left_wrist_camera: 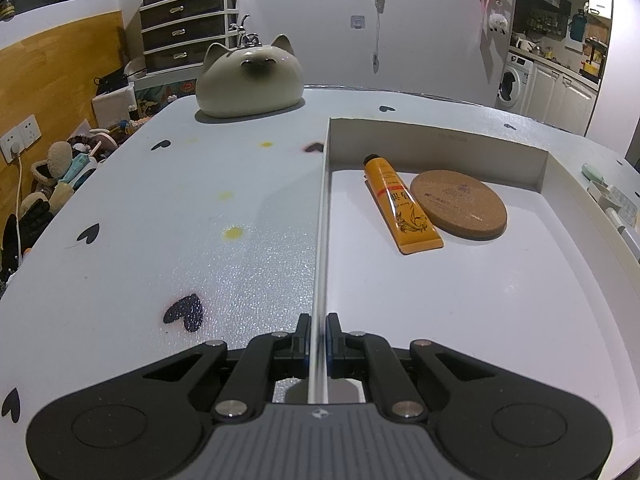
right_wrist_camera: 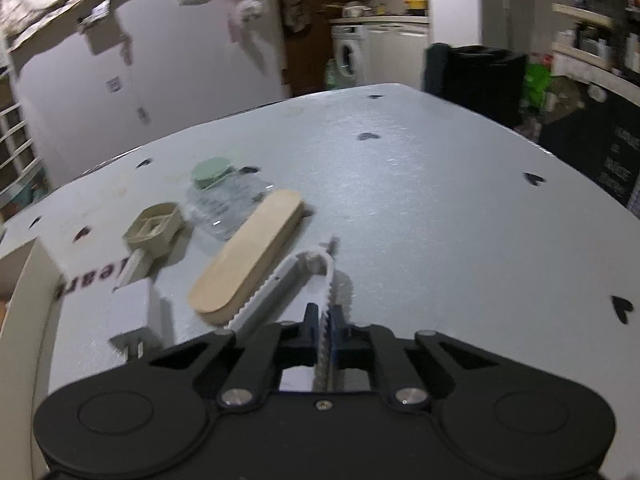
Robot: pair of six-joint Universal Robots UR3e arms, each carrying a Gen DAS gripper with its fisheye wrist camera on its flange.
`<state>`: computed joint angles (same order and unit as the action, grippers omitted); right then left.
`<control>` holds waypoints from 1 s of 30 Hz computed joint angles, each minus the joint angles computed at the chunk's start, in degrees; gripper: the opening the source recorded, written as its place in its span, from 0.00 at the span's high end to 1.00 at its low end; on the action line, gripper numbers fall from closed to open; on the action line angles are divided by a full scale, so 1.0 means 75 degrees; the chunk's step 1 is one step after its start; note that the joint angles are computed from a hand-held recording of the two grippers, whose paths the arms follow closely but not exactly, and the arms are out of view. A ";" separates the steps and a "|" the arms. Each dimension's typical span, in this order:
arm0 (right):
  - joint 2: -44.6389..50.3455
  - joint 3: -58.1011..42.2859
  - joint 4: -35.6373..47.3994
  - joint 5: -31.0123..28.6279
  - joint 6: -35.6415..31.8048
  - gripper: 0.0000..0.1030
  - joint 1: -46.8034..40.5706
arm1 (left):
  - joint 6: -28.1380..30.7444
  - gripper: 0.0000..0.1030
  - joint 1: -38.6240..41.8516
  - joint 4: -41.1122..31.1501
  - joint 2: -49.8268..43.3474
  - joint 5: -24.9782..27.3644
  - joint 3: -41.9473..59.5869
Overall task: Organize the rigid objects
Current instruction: 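Move the right tool to the white comb holder and grasp it, then carry the white comb holder with the right tool into the tray and release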
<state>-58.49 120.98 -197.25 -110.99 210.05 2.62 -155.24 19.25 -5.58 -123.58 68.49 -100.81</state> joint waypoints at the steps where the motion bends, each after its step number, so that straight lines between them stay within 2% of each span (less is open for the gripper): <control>1: -0.0071 0.0085 -0.0035 0.0123 -0.0210 0.96 -0.0021 | 0.0000 0.93 0.0002 -0.0002 -0.0003 -0.0005 0.0004; 3: -0.0225 0.0271 -0.0049 0.0249 -0.0424 0.96 -0.0061 | 0.0000 0.93 0.0002 -0.0002 -0.0003 -0.0005 0.0004; 10: -0.0938 0.1086 -0.0293 0.0337 -0.0314 0.96 -0.0174 | 0.0001 0.93 0.0003 0.0002 -0.0005 0.0000 0.0003; 17: -0.1532 0.1273 -0.0209 0.0611 -0.0232 0.96 -0.0204 | -0.0078 0.93 0.0003 0.0049 0.0014 0.0015 -0.0038; 23: -0.1471 0.0280 0.0288 0.1103 -0.0081 0.95 0.0251 | -0.0103 0.94 -0.0007 0.0009 0.0013 0.0030 -0.0005; 30: -0.0461 -0.1985 0.1216 0.1417 0.0201 0.95 0.1071 | -0.0053 0.94 0.0067 -0.0047 0.0002 -0.0116 0.0009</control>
<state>-61.95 106.09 -188.13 -100.37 211.56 10.65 -155.64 19.76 -5.93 -123.56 67.62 -100.75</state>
